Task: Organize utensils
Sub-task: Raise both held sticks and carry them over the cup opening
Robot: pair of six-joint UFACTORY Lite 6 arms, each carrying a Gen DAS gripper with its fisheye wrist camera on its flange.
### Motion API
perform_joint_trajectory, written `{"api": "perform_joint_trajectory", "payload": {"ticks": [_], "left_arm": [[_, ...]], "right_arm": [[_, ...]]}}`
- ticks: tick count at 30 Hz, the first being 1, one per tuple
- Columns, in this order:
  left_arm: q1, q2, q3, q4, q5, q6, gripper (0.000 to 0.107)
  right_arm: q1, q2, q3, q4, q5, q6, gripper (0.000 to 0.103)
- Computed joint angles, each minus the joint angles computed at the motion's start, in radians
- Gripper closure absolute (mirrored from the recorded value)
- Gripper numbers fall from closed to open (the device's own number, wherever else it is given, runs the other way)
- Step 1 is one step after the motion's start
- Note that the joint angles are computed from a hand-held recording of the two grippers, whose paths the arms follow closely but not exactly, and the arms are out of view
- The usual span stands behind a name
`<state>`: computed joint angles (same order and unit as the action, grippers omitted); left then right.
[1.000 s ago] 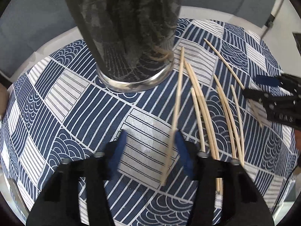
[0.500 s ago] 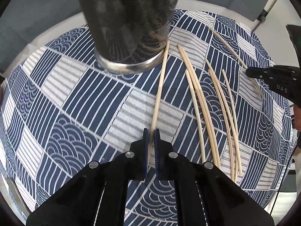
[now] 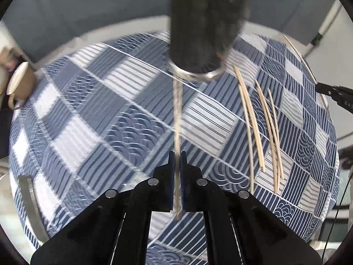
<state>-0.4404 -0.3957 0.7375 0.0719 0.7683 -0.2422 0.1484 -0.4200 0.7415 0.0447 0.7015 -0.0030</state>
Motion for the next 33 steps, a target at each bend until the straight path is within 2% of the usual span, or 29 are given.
{"api": "perform_joint_trajectory", "payload": {"ticks": [10,18,23,26,33], "left_arm": [[0.097,-0.167,0.056,0.014,0.117,0.030,0.102],[0.203,-0.218,0.180,-0.038,0.194,0.122,0.102],[0.224,-0.179,0.297,-0.088,0.216,0.167,0.102],[0.194,-0.136,0.377,-0.086,0.208,0.157,0.102],[0.264,0.020,0.548,-0.354,0.222,0.335,0.102]], "right_arm": [[0.186,0.043,0.154,-0.076,0.020,0.156,0.098],[0.266,0.080,0.321,-0.095,0.072,0.196,0.098],[0.270,0.125,0.425,-0.016,0.077,0.152,0.098],[0.279,0.147,0.469,0.029,0.045,0.154,0.098],[0.252,0.251,0.556,0.218,-0.038,0.070,0.098]]}}
